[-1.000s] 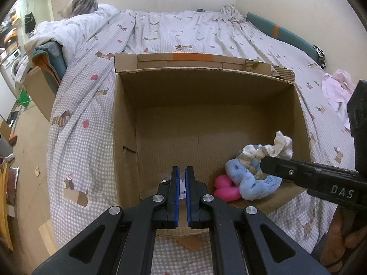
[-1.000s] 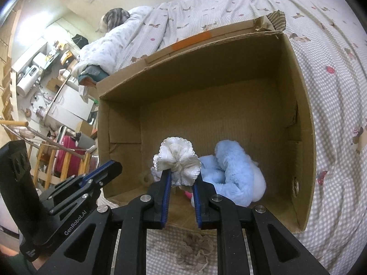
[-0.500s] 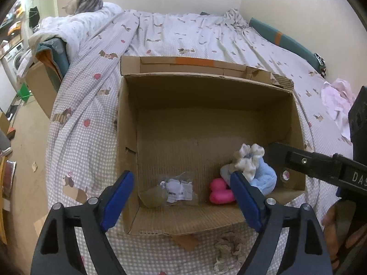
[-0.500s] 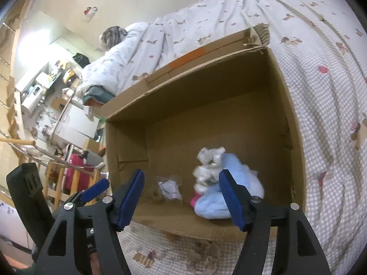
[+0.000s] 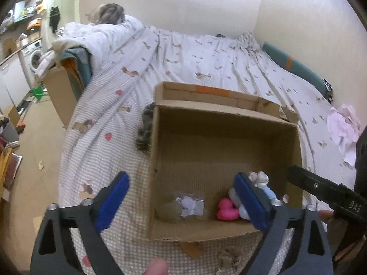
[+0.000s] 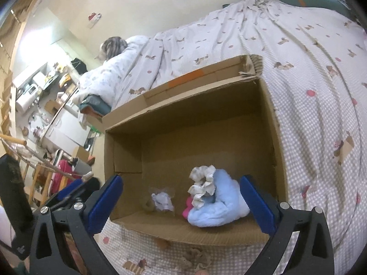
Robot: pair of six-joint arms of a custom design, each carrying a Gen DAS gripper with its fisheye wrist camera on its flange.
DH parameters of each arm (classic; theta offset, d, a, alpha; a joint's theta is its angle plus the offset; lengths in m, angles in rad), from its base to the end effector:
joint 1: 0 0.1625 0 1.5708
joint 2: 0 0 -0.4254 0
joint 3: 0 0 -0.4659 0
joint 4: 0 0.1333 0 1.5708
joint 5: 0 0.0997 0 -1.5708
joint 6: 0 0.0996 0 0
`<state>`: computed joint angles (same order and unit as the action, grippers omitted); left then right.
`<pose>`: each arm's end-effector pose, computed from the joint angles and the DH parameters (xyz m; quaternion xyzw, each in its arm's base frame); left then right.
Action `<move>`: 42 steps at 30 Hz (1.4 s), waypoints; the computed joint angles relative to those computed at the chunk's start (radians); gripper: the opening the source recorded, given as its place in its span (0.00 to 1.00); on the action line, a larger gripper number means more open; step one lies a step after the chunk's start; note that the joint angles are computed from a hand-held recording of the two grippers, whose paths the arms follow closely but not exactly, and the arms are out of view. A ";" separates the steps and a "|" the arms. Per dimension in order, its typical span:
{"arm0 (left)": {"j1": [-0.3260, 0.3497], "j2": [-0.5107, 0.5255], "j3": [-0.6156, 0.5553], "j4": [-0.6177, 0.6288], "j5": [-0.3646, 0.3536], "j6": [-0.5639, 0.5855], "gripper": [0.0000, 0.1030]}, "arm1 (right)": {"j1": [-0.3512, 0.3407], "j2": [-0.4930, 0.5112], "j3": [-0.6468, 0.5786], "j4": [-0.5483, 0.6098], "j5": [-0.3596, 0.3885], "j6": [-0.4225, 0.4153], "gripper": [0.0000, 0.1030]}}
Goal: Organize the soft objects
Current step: 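Withdraw the right gripper from the box toward the grey lace scrunchie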
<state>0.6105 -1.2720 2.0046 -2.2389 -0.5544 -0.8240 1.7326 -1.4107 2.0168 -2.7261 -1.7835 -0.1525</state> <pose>-0.3402 -0.5041 0.1987 0.0751 0.8701 -0.3609 0.3272 0.2053 -0.5608 0.2861 0.1214 -0.9498 0.2701 0.1009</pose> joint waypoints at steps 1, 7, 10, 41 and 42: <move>-0.003 -0.007 0.003 0.010 0.002 -0.013 0.94 | 0.002 -0.001 0.003 -0.007 -0.010 -0.001 1.00; -0.011 -0.059 0.025 0.108 -0.024 -0.121 0.94 | 0.014 -0.021 0.025 -0.020 -0.059 -0.007 1.00; -0.018 -0.083 0.037 0.171 -0.049 -0.194 0.94 | 0.019 -0.040 0.040 -0.014 -0.083 -0.012 1.00; 0.002 -0.098 0.045 0.496 -0.240 -0.513 0.99 | -0.017 -0.073 0.099 0.355 -0.135 0.044 1.00; 0.004 -0.098 0.043 0.498 -0.240 -0.516 0.99 | -0.008 -0.051 0.095 0.360 -0.151 0.034 1.00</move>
<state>0.6142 -1.3703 2.0480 -1.7404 -0.7948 -1.3401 1.7248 -1.4620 2.1120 -2.3660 -1.9346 -0.1187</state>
